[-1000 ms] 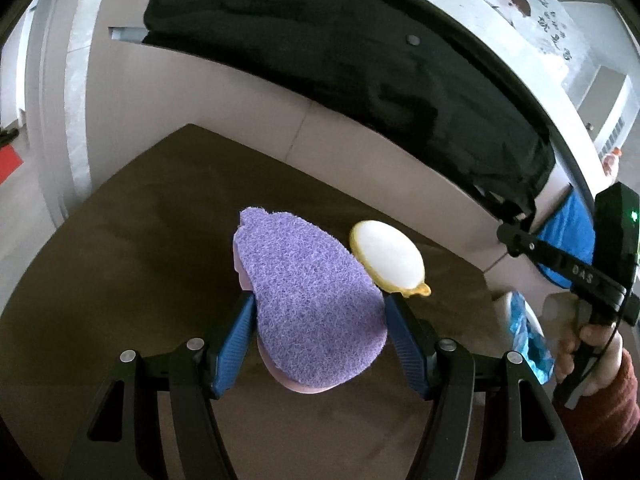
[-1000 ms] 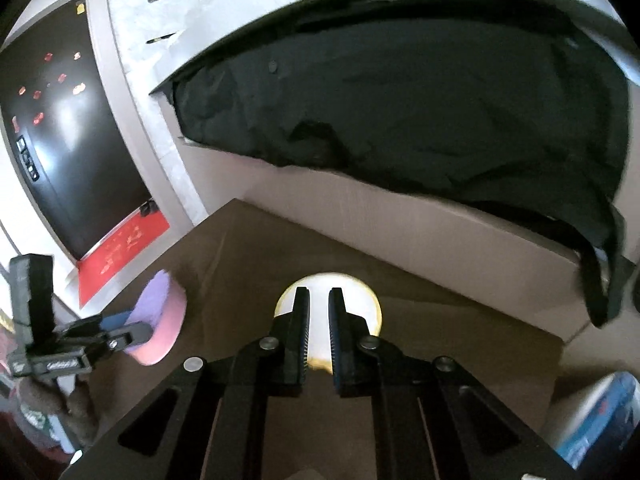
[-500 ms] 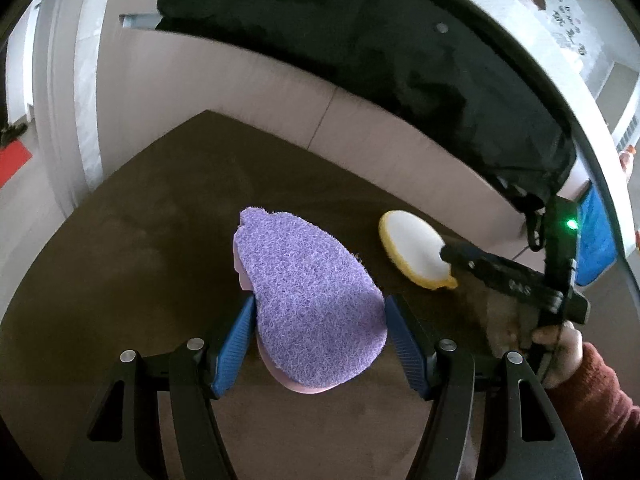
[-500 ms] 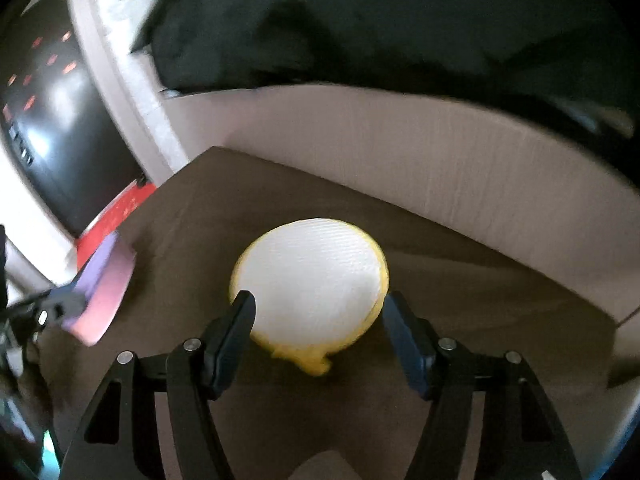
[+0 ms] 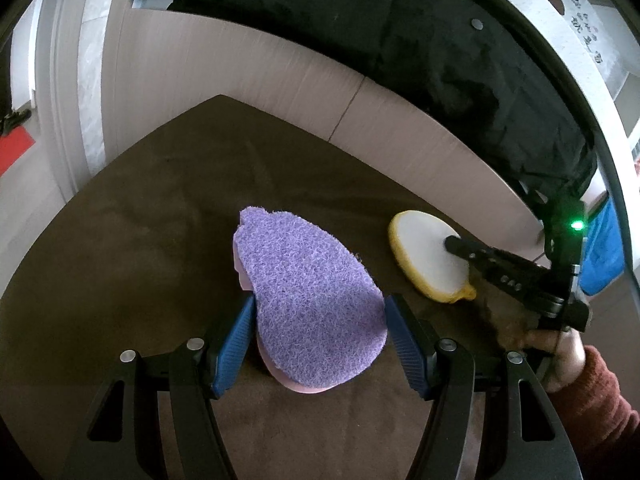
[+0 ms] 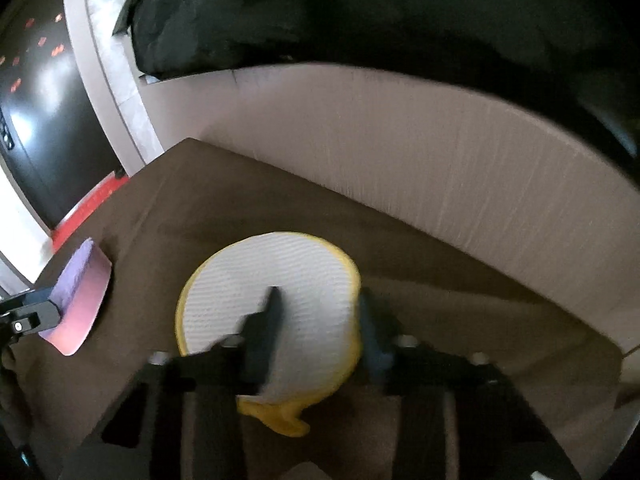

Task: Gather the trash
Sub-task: 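Grasp the yellow round pad by its rim with the right tool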

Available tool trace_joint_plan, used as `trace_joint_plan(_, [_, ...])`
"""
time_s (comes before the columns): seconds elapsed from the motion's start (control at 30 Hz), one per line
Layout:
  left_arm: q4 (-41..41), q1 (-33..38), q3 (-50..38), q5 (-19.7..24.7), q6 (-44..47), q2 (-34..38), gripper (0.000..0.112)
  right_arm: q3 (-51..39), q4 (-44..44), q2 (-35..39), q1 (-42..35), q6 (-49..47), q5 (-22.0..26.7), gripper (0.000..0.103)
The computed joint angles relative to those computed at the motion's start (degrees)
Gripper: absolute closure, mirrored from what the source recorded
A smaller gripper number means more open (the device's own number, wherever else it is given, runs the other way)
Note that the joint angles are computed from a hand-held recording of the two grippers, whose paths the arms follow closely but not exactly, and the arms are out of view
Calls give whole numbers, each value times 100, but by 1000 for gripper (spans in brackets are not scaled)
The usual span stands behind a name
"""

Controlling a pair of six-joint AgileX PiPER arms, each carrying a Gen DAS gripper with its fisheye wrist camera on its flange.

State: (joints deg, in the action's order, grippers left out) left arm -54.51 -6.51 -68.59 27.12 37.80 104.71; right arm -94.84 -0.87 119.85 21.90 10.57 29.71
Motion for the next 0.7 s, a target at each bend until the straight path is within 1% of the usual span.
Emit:
trace_joint_plan(0.03, [-6, -12, 20, -9, -2, -35, 46, 136, 209, -160, -5, -184, -55, 89])
trace_joint_plan(0.1, [-12, -43, 57, -29, -10, -118, 46, 453, 405, -514, 21, -399, -228, 92])
trace_joint_plan(0.2, [94, -160, 118, -82, -132, -308, 46, 911, 696, -1100, 71, -719, -364, 93])
trace_joint_plan(0.3, [312, -342, 188, -137, -330, -564, 46, 1269, 602, -1660, 169, -639, -370, 93])
trace_joint_plan(0.43, [920, -690, 200, -235, -932, -878, 46, 1812, 374, -2362, 181, -433, -448, 93])
trace_joint_plan(0.53, [1668, -1057, 98, -319, -1636, -1087, 46, 2148, 93, -2856, 136, -205, -444, 93])
trace_joint_plan(0.63, [2645, -1498, -141, -402, -2524, -1195, 46, 2480, -200, -3389, 57, 100, -391, 93])
trace_joint_plan(0.7, [3450, -1877, -375, -415, -3274, -1226, 46, 2781, -316, -3859, -60, 207, -380, 93])
